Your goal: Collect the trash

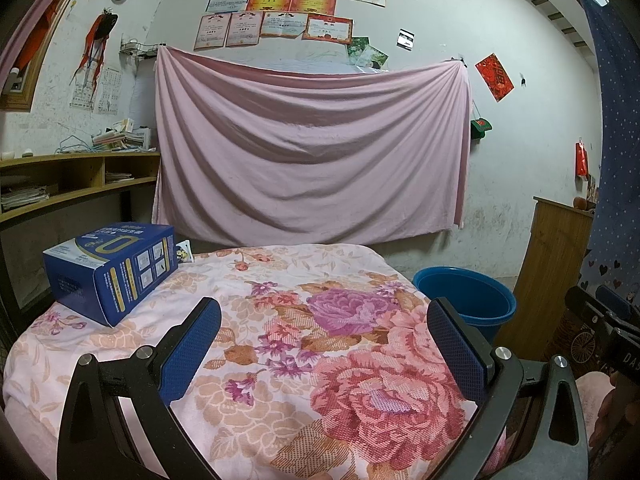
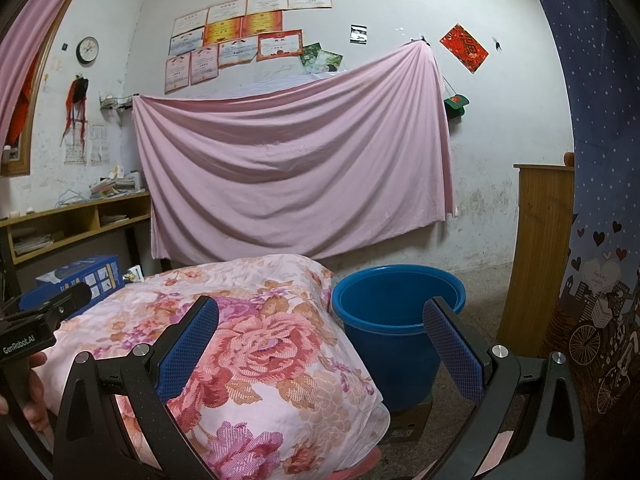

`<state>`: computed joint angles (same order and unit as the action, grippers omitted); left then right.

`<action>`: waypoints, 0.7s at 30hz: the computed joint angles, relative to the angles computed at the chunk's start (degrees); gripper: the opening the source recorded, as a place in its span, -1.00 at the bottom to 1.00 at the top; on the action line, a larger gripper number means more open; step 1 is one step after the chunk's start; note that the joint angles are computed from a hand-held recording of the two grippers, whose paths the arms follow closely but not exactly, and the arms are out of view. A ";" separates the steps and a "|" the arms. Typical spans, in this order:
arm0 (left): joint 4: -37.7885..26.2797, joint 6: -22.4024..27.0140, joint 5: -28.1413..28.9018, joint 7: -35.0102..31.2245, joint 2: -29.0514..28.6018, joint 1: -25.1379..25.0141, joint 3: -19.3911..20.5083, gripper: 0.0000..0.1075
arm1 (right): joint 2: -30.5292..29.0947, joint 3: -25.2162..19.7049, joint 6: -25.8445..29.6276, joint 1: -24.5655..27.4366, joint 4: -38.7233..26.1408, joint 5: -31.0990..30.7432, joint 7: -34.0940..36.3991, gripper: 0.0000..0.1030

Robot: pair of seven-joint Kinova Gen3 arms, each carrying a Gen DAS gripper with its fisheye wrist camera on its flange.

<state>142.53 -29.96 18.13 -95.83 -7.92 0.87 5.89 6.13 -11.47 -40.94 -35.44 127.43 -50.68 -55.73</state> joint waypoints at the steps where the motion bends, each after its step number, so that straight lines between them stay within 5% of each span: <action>1: -0.01 0.00 0.09 -0.06 0.00 0.00 0.03 0.88 | 0.00 -0.01 -0.02 -0.03 0.00 -0.05 0.03 1.00; 21: 0.02 -0.13 1.09 -0.80 0.09 0.19 0.26 0.88 | -0.08 0.04 0.21 0.11 -0.03 0.07 -0.10 1.00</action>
